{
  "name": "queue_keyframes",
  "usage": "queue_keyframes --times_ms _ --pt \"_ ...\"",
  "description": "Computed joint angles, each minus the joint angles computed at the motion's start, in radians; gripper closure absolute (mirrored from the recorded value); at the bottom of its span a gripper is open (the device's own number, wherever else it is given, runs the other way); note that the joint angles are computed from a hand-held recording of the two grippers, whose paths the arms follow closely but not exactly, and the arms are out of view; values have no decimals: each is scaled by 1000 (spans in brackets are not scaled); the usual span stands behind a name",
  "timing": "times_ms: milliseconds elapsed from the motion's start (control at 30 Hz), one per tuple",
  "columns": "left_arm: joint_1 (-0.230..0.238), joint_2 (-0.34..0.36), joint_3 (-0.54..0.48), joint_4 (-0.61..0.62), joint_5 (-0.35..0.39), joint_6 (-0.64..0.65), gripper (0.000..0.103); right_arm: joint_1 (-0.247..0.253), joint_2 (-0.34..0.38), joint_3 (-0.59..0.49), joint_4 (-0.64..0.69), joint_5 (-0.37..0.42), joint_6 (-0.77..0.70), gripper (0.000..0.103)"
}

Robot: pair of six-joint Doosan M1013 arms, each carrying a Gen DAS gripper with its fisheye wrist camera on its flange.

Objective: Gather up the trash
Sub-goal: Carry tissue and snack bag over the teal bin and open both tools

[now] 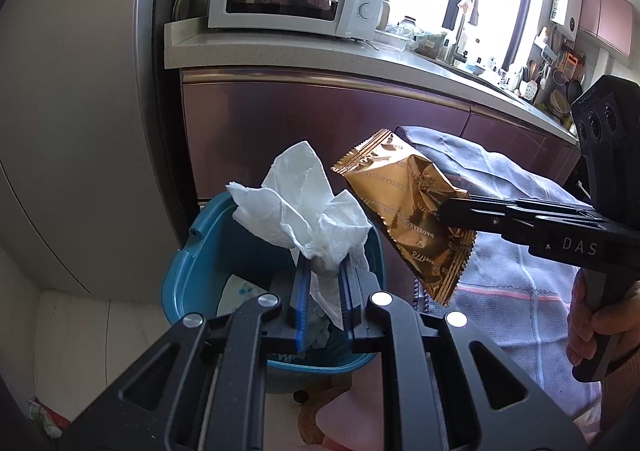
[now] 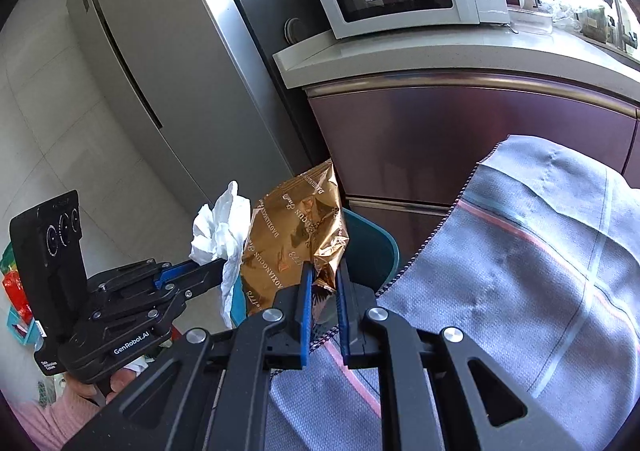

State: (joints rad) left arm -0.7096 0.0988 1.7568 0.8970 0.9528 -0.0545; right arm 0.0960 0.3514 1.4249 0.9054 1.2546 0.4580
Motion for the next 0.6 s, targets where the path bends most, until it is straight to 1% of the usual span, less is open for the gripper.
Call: queue_keyframes --times_ms 333,467,600 --pt "38 18 5 -55 -21 19 88 61 27 -26 -104 -52 66 92" --pt "63 31 7 -89 -40 42 88 81 43 -43 -150 -61 103 91" --pt "94 44 9 -138 -81 63 88 98 57 -59 -183 -62 126 90"
